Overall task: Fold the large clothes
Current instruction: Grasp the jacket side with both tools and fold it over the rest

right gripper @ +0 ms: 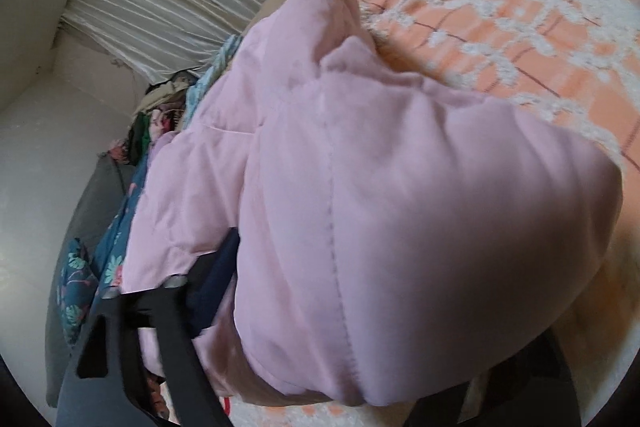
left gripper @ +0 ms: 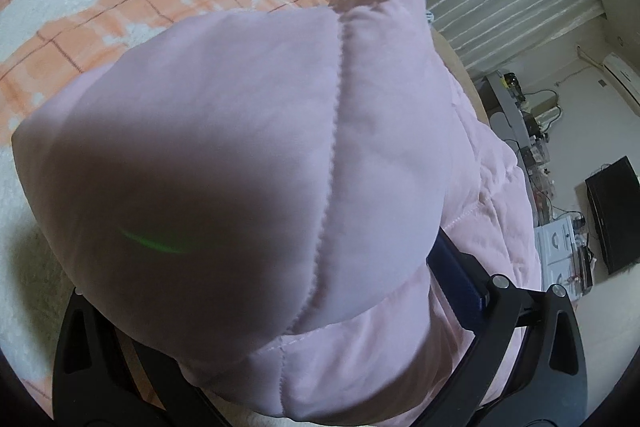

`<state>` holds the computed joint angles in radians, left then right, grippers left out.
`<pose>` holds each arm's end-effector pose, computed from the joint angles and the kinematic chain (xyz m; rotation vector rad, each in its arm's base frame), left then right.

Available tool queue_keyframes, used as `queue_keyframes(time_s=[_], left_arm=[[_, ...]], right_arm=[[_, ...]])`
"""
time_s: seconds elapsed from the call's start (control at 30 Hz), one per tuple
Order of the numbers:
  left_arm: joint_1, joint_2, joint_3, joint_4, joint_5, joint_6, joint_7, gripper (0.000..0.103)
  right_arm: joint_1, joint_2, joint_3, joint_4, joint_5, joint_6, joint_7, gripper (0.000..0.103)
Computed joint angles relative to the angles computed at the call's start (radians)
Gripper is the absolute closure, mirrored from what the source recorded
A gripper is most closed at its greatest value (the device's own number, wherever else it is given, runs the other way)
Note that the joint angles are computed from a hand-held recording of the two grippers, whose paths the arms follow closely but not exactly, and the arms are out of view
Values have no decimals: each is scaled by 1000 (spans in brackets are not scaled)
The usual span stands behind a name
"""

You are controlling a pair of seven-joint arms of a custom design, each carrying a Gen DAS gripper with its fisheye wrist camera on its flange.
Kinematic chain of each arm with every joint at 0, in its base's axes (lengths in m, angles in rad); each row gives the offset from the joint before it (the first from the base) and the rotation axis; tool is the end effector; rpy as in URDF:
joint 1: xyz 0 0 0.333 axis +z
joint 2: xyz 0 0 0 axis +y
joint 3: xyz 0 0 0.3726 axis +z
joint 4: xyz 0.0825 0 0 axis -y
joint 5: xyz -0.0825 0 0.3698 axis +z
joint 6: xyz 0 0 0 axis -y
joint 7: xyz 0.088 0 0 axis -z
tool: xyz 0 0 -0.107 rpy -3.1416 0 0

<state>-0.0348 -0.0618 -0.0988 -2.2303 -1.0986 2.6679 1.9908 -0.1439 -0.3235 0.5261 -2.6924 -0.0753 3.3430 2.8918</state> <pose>0.5296 -0.0456 0.5050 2.2865 -1.6356 1.2336 0.3828 0.1809 0.4970 -0.8299 2.0443 -0.1405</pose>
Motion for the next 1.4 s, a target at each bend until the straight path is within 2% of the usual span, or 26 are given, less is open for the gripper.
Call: queue_keyframes(time_s=[0.07,0.1,0.13,0.17,0.2,0.27,0.53,0.67,0.83,1.0,1.1,1.33,1.4], left_arm=[[-8,2,-8,2,7,32,14,19],[-12,-2,-13,1,19,53,19,22],[-17,-6,-16,-1,30,68,22,30],[-22,-13,-22,-4,58,92,21,38],[-27,-18,-25,-6,84,110,16,41],[-37,-28,-31,-11,145,140,3,51],[-57,-52,-19,-23,284,165,-20,66],[-65,-55,-17,-14,311,169,-30,71],[-82,-87,-1,-14,281,181,35,74],[-89,-131,9,-23,314,168,52,75],[-91,-164,20,-41,323,157,62,75],[-87,-267,66,-115,326,92,91,75],[-78,-298,71,-142,339,75,88,75]], right_arm=[[-4,-5,3,12,-16,-8,-23,49],[-14,-9,10,22,-26,-20,-35,52],[-32,-18,26,36,-45,-42,-51,56],[-69,-16,61,55,-61,-57,-49,59],[-93,-26,82,69,-84,-83,-50,60],[-116,-36,101,88,-124,-120,-43,63],[-174,-62,150,144,-279,-222,4,68],[-164,-84,140,161,-351,-269,16,71],[-162,-121,145,195,-452,-324,40,74],[-123,-157,119,209,-531,-350,65,75],[-76,-179,89,210,-567,-368,71,76],[124,-241,-13,189,-578,-474,74,76],[172,-264,-25,179,-589,-508,84,76]])
